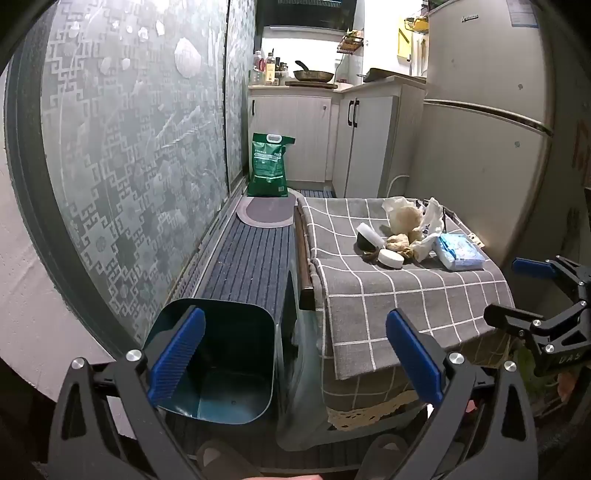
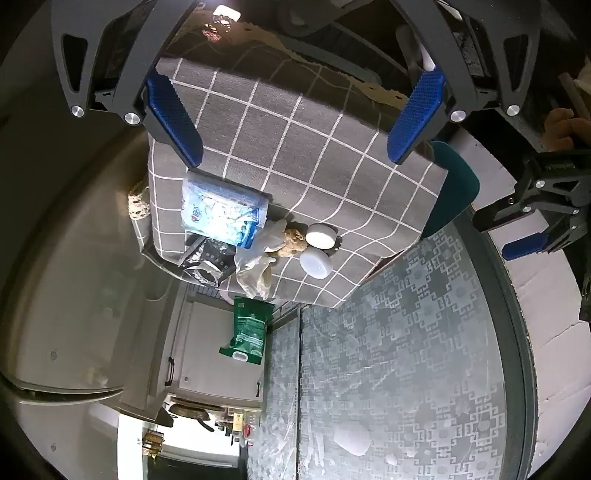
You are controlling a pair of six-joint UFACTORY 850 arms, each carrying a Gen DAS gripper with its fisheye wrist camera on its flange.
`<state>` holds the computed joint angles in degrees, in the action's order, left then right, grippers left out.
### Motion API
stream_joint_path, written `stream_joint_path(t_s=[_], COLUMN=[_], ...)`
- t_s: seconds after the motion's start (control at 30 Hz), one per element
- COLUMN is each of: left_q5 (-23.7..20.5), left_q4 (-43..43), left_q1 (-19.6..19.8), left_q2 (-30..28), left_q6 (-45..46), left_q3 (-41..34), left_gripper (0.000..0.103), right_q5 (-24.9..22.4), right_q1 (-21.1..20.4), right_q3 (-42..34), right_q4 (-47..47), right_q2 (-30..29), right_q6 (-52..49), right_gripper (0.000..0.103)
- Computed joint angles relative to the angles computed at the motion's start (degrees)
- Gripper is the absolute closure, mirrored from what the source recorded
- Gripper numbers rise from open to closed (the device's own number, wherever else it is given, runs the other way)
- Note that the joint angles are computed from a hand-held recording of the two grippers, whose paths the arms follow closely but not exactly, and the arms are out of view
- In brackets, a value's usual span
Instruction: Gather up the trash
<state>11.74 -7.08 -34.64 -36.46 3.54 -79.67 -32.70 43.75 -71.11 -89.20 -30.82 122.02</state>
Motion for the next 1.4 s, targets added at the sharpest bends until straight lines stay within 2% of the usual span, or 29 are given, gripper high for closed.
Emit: stream_joint_path(t_s=[0.5,0.9,0.93,1.2,1.23,1.4], left_q5=[0.13,0.52,0.24,-0.9,0.39,0.34], left_q4=[0.98,-1.22,-1.35,-3.49,-1.12,-1.19], left_q1=[0.11,-0.34,-0.23,-0.5,-0.22,-0.24], left_q2=[-0.34,-0.96,0.34,0.18,0.37,0.4], left_q6=[-1.07,1.03,1.08,2.98,0.86,0.93], left_q3=[-0.42,-0.98,-0.11,-1.35,-0.02,-0.07], left_gripper=[0.003,0.003,0.003,0.003,0.003,0.003], right_q5=[-0.28,-0.31,-0.31,-0.31,-0.34,-0.35], right_q1=[0.19,0.11,0.1,0.11,0.12,0.11], right_q3=[-0.1,0.18,0.18,0.17,0.19,0.21], right_q4=[-0.01,-0.21,-0.26,-0.31,-0.25,-0.36], right_q2=[-0.06,0.21,0.18,0.17,0.21,0.19], right_q6=[0.12,0.2,0.26,0.28,0.23,0.38], right_gripper=[0.003,0.003,0.003,0.003,0.003,0.003])
